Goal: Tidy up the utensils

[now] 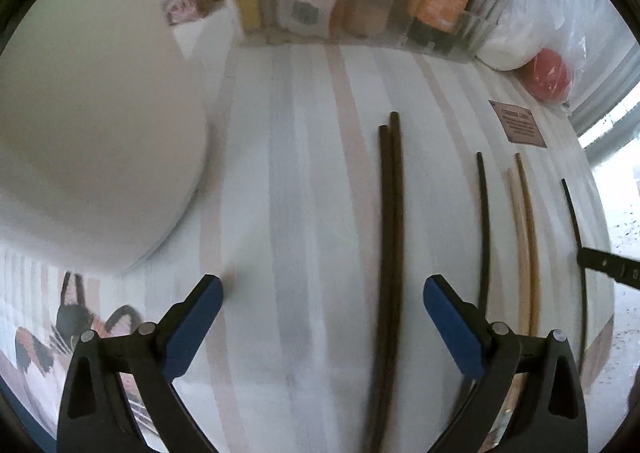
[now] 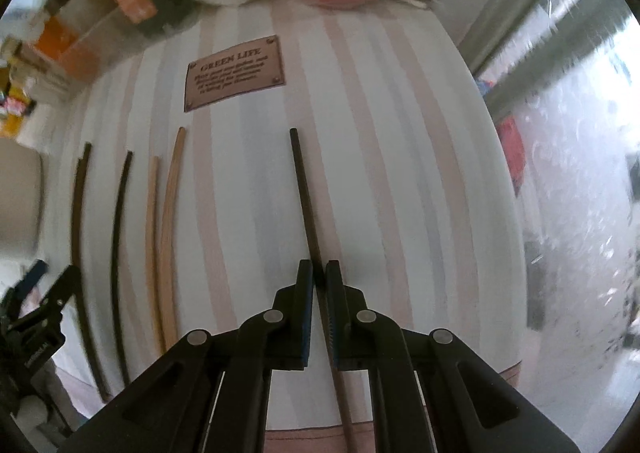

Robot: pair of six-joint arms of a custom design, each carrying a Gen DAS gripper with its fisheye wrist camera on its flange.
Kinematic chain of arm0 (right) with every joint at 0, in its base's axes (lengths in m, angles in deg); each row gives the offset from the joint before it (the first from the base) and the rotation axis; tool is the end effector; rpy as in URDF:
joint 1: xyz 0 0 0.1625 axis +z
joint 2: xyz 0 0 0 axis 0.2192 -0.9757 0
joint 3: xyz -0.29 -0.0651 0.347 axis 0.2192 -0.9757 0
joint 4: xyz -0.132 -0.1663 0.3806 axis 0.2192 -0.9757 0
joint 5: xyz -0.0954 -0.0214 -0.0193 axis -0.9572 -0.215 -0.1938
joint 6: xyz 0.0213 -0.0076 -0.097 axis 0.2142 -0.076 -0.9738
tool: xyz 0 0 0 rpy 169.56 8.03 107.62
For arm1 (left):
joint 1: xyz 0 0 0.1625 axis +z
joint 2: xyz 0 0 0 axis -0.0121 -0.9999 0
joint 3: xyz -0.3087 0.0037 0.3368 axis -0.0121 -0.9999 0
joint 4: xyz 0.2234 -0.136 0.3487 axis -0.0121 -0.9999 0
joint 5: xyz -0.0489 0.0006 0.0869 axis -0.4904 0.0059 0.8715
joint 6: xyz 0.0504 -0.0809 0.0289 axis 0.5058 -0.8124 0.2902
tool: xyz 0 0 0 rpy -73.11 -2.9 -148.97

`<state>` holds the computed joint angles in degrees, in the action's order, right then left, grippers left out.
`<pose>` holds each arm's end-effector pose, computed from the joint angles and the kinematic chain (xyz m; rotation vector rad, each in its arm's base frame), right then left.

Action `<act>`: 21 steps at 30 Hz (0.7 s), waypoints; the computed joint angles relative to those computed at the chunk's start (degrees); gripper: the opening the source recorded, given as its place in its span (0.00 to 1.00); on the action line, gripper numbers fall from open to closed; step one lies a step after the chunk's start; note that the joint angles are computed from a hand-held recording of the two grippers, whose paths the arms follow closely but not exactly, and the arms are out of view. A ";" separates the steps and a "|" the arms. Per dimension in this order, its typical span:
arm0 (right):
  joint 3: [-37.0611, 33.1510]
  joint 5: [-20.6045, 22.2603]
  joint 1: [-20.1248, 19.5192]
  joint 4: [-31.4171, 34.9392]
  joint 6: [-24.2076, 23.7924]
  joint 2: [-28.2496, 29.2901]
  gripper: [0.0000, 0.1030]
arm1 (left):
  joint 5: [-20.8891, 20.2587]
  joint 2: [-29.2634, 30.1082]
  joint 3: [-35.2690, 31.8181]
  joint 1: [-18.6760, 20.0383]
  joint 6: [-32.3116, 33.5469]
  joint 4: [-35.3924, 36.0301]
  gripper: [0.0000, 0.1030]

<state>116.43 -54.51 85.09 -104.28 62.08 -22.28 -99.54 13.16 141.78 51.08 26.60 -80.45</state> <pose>0.1414 -0.5959 0.3349 -0.9558 -2.1726 0.5315 -0.3756 -0.7332 0.0894 0.9417 2.4477 0.0835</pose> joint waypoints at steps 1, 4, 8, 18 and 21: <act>1.38 0.64 -0.31 -2.46 -0.43 -0.98 0.07 | 0.22 0.69 -0.91 -0.09 0.78 0.72 0.97; 4.52 1.78 -0.45 -8.29 -1.53 -2.88 0.06 | 2.42 1.28 -0.61 -1.37 5.07 0.77 0.81; 5.47 1.15 0.45 -9.46 -2.23 -2.99 0.06 | 0.24 2.71 -3.72 -2.98 6.65 5.81 0.09; 12.90 4.26 -3.24 -18.10 -7.82 -9.34 0.06 | -10.14 6.88 -17.67 -1.20 -2.69 20.69 0.23; 13.22 4.59 -4.13 -19.87 -8.90 -9.38 0.06 | -9.80 7.63 -19.24 -0.56 -2.95 22.00 0.25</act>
